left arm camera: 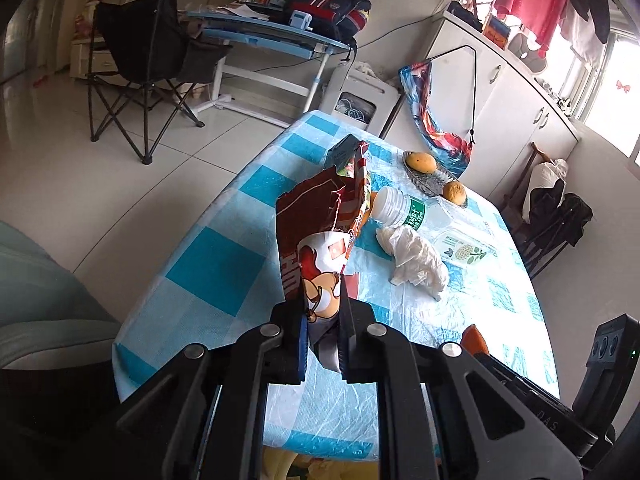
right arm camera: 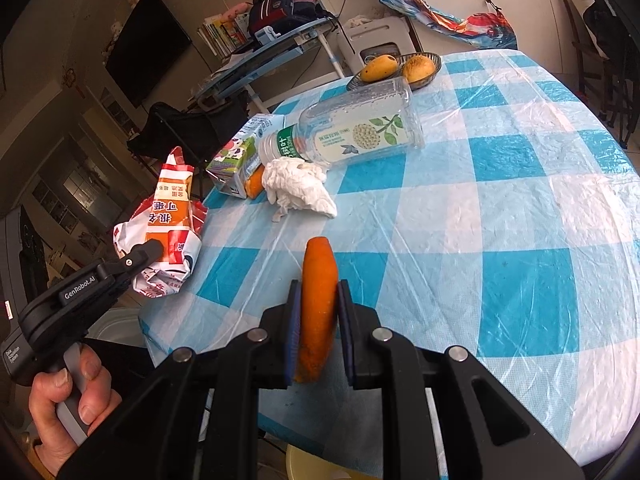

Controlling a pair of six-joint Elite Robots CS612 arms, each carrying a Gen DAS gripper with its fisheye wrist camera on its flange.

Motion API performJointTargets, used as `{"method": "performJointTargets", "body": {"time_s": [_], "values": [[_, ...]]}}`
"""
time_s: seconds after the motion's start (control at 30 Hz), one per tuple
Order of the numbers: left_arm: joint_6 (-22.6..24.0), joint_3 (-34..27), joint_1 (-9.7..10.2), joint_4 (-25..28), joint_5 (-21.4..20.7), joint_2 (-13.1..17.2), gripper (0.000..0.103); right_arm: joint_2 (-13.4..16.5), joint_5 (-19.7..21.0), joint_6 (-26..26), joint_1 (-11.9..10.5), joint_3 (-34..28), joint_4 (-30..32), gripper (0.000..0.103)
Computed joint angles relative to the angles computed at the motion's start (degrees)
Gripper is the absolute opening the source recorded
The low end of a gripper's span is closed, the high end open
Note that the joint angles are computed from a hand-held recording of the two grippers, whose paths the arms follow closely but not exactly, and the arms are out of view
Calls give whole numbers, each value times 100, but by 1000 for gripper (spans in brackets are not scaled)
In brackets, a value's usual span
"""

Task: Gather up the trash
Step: 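Grasp the carrot with the right gripper while the left gripper holds the wrapper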

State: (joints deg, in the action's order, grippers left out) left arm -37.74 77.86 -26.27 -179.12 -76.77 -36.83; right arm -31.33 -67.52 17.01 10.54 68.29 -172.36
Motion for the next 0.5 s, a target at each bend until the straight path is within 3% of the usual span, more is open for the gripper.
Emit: {"method": "performJointTargets", "body": {"time_s": [0.5], "values": [[136,305,-57,-123,-77,-155,11,-152,21,127,-9,308,-257,18]]}}
